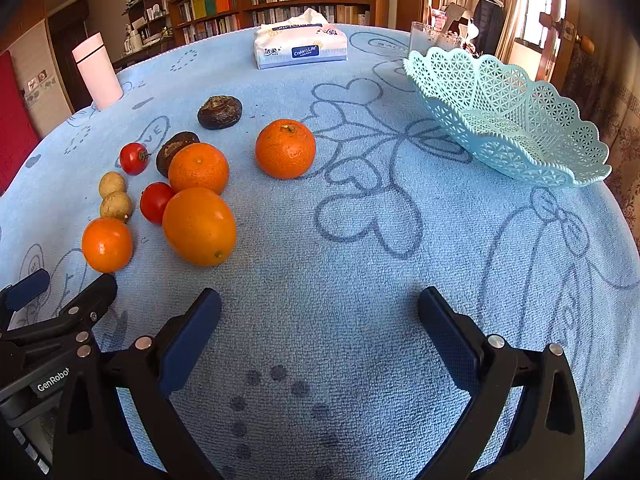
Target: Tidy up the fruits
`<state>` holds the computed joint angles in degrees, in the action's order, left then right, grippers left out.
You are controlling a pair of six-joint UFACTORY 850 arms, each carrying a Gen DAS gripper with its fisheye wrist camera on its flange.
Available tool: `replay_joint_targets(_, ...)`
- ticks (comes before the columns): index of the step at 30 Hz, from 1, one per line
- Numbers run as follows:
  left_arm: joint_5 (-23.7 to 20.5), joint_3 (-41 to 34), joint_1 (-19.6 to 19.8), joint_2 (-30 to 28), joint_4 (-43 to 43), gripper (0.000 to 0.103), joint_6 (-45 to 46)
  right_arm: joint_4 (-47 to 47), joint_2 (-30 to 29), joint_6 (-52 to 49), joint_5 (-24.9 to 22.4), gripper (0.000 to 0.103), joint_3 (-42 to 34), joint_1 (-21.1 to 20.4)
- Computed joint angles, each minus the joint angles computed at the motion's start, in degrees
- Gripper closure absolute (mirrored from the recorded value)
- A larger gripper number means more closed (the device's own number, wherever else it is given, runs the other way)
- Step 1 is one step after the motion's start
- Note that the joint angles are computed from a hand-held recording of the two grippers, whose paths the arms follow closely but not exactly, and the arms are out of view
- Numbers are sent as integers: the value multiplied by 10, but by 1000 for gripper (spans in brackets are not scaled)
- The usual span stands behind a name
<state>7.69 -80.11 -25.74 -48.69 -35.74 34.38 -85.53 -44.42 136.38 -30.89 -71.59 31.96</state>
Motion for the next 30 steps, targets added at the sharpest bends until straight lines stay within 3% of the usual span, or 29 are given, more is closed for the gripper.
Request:
replay_joint_targets(12,0,0,0,0,1,5,-1,21,1,-34,15,3,-3,-3)
replay_joint_targets(20,-9,-2,0,2,32,5,-35,12,7,-51,33,2,4,-8)
replay_joint_targets(24,-8,6,4,7,111,5,-109,-15,13,-31,37,2,14,-8)
replay_joint_targets(30,16,28,3,23,112,5,-97,-12,16,-35,38,2,18,-6)
